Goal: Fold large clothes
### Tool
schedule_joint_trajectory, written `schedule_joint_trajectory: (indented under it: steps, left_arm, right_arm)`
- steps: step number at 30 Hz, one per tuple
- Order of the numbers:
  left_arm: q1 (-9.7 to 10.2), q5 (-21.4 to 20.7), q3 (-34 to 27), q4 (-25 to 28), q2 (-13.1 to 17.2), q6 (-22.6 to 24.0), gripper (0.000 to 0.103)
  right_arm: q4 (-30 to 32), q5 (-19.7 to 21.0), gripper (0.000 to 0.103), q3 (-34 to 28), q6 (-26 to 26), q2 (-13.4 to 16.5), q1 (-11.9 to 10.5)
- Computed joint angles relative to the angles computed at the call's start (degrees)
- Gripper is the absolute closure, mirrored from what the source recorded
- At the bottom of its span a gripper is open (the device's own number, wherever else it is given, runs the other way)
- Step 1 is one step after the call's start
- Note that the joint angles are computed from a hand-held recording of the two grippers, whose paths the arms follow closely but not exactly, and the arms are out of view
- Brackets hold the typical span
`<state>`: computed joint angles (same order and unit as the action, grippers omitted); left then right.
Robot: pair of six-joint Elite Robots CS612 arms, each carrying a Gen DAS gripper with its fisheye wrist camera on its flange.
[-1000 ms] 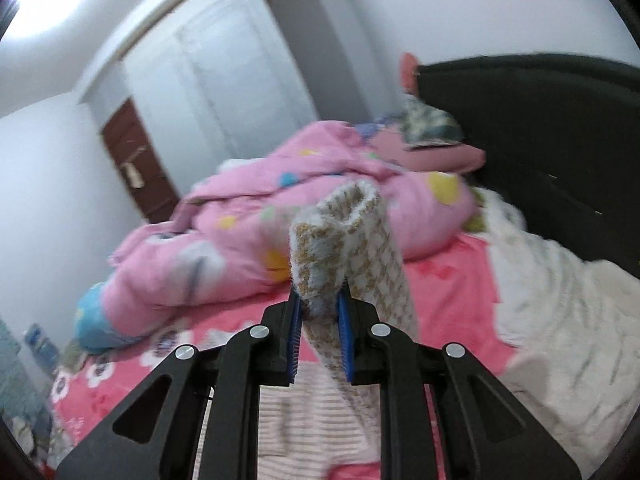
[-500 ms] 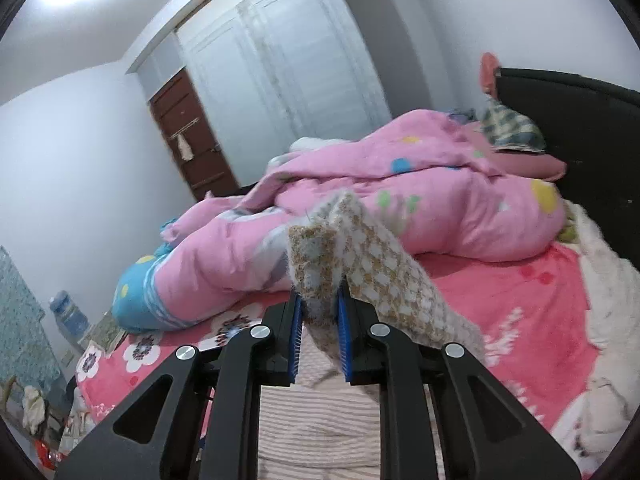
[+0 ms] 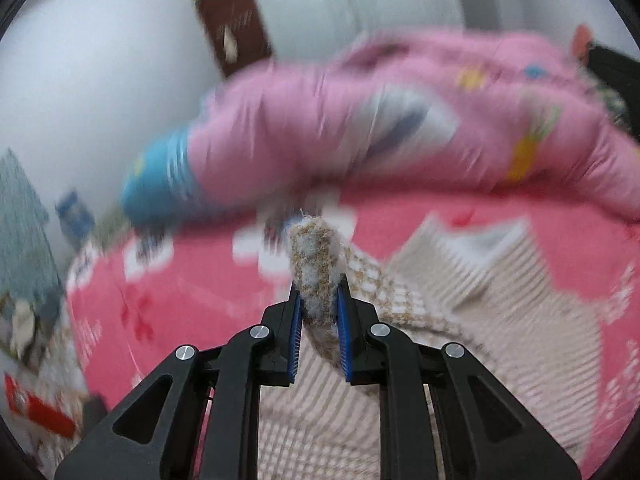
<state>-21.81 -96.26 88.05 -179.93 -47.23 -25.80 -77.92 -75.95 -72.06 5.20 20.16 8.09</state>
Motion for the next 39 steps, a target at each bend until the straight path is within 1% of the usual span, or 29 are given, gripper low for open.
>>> schedule_joint_trajectory:
  steps: [2,3,5,6,7,8,10,12,14,15,16,18,19,20,21,22,23,24,26,27,28,29,30,31,33,34,35,37,39]
  left_arm:
    - [0.36,-1.2,0.4,-1.0,-0.1,-0.1,0.007]
    - [0.56,-1.5,1.0,-1.5,-0.4,0.0,0.007]
    - [0.83,-2.3,1.1,-2.3,-0.5,0.5,0.007]
    - [0.95,-2.5,1.2,-2.6,-0.7,0.8,0.007]
    - [0.95,-2.6,1.0,-2.8,-0.7,1.3,0.007]
    - [0.92,-2.7,0.6,-3.0,-0.6,1.9,0.007]
    - [0.88,-3.1,-0.1,-3.0,-0.4,2.6,0.007]
    - [0.83,-4.0,-1.4,-2.9,0.0,3.6,0.007]
    - [0.72,-4.8,-2.7,-3.0,0.5,4.3,0.007]
    - [0.76,-5.9,-3.8,-2.9,1.0,4.4,0.007]
    - [0.69,-6.5,-5.2,-2.2,1.7,4.5,0.008]
    - [0.47,-7.1,-7.0,-0.9,2.5,4.8,0.01]
    - [0.39,-7.4,-7.3,-0.3,2.6,4.7,0.018]
    - [0.46,-8.0,-9.7,2.2,3.7,4.0,0.028]
    - [0.58,-8.3,-11.4,4.4,4.4,3.0,0.031]
    - [0.62,-8.2,-12.0,5.9,4.6,2.0,0.037]
    - [0.79,-8.0,-14.7,9.5,5.7,0.5,0.043]
    - [0.95,-8.1,-15.8,11.7,6.2,0.1,0.045]
    - [1.07,-6.6,-20.1,19.9,7.9,0.1,0.054]
    - [1.15,-6.3,-20.9,21.7,8.2,0.3,0.056]
    - [1.14,-5.7,-22.5,24.5,8.9,0.7,0.061]
    - [1.16,-5.5,-23.2,25.9,9.2,0.8,0.067]
    - [1.3,-6.3,-24.2,26.9,9.8,0.8,0.069]
    - [1.37,-6.9,-24.6,27.2,10.0,0.9,0.072]
    - [1.33,-7.3,-24.5,27.3,9.9,1.9,0.081]
    - [1.13,-6.3,-24.4,28.0,9.8,2.8,0.09]
    - [0.96,-5.5,-24.4,28.7,9.7,3.8,0.099]
    - [0.78,-4.8,-24.2,28.1,9.4,4.9,0.1]
    - [0.46,-3.4,-23.7,25.5,8.8,6.5,0.1]
  right_arm:
    - [7.6,2.5,0.078,3.3,-3.7,-0.9,0.7]
    - [11.5,4.2,0.078,4.8,-5.1,-1.3,0.7]
    - [14.9,7.0,0.076,4.8,-5.7,-0.9,0.4]
    - [15.2,9.0,0.075,3.9,-5.9,-0.4,-0.1]
    - [15.5,11.8,0.069,2.9,-6.1,0.0,-0.8]
    - [15.4,13.1,0.054,2.5,-6.0,0.1,-1.4]
    - [14.3,16.8,0.036,-0.3,-5.2,0.9,-3.1]
    - [14.1,19.8,0.034,-2.5,-5.1,1.4,-4.9]
    - [13.6,20.8,0.033,-4.8,-4.1,1.8,-6.8]
    - [13.2,20.5,0.033,-6.3,-3.6,2.3,-7.9]
    - [12.6,19.1,0.033,-7.8,-3.1,2.8,-8.8]
    - [11.2,14.0,0.033,-10.8,-2.2,3.9,-10.5]
    - [10.9,10.3,0.033,-11.9,-1.8,4.3,-11.2]
    - [10.9,7.9,0.033,-12.3,-1.1,4.5,-11.7]
    - [11.3,5.8,0.033,-12.8,0.0,4.8,-12.7]
    - [11.7,4.9,0.033,-13.2,1.0,5.1,-13.3]
    - [12.3,3.6,0.033,-13.6,2.7,5.5,-14.1]
    - [12.8,2.6,0.033,-13.8,4.2,5.8,-14.8]
    - [13.0,1.6,0.033,-13.8,6.1,6.4,-15.7]
    - [13.2,1.3,0.033,-13.7,6.7,6.7,-16.1]
    - [13.4,1.1,0.033,-13.6,7.0,6.9,-16.4]
    - [13.4,0.8,0.033,-13.2,7.3,7.0,-16.5]
    - [13.5,0.6,0.033,-13.0,7.6,7.3,-16.6]
    - [13.5,0.7,0.033,-12.6,8.0,7.4,-16.8]
    - [13.6,2.2,0.033,-12.2,8.5,7.8,-17.3]
    - [13.5,3.0,0.033,-12.1,8.6,8.0,-17.5]
    - [13.4,3.3,0.039,-12.2,8.7,8.2,-17.5]
    - [13.0,3.6,0.05,-12.0,8.9,8.3,-17.5]
    - [12.0,3.7,0.053,-12.3,9.6,8.6,-17.6]
